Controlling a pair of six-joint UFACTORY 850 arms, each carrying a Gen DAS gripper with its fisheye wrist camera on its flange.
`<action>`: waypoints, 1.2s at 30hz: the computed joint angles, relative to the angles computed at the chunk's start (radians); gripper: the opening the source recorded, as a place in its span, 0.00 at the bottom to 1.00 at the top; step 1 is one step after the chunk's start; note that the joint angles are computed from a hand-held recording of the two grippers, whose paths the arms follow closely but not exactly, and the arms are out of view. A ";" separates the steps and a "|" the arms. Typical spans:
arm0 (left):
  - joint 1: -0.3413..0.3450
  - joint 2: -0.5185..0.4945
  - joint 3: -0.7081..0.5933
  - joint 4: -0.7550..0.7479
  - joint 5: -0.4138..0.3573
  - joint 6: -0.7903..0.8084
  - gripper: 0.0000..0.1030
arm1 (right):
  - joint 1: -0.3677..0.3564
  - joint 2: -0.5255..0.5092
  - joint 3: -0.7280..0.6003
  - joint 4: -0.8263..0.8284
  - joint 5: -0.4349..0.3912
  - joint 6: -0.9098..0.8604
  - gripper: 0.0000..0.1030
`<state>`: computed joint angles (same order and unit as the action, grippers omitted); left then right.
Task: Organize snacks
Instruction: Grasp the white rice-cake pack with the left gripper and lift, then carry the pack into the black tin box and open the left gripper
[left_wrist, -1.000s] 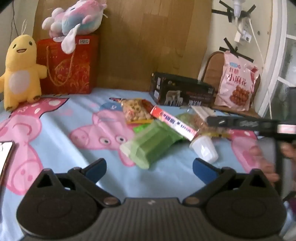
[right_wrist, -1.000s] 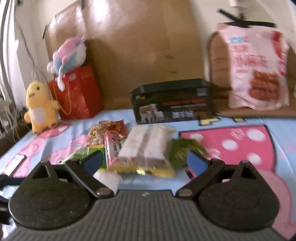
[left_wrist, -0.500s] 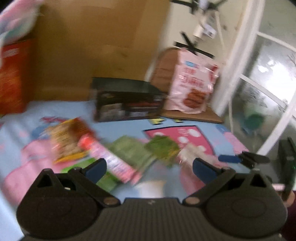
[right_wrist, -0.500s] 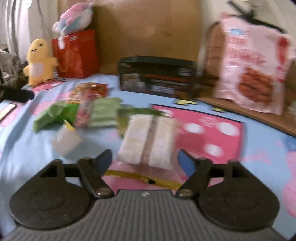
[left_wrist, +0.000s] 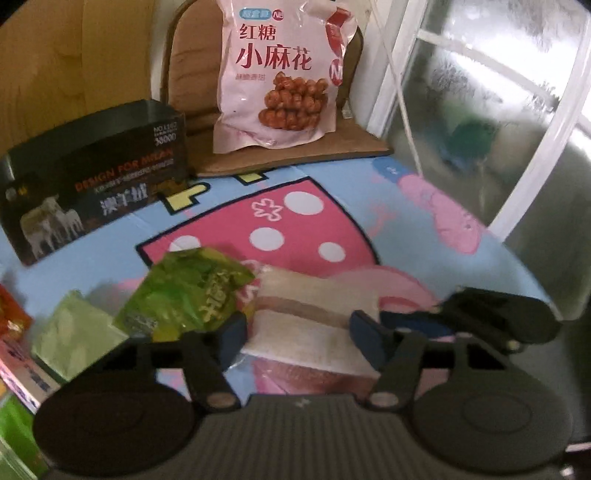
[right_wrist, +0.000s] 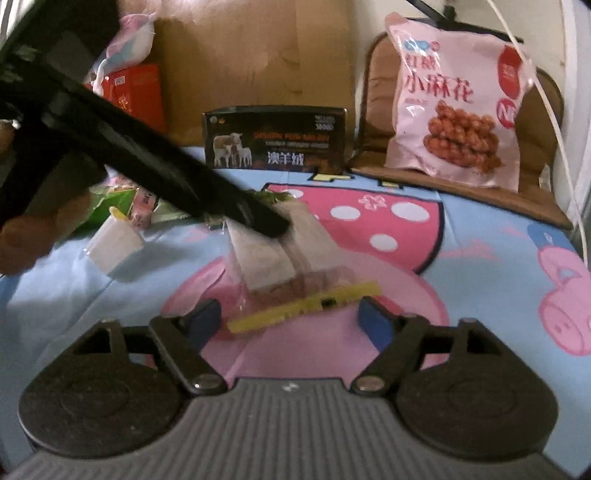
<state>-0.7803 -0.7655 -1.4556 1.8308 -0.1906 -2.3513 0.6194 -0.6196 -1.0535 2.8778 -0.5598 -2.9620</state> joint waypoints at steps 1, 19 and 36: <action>0.000 0.014 0.017 0.046 -0.002 -0.060 0.47 | 0.001 -0.002 -0.003 0.005 -0.009 -0.010 0.61; 0.143 0.098 0.018 0.148 -0.262 -0.207 0.64 | 0.005 -0.279 -0.631 -0.237 0.110 0.221 0.35; 0.157 0.169 0.239 0.206 -0.044 -0.292 0.68 | 0.003 -0.181 -0.368 -0.577 0.029 0.437 0.55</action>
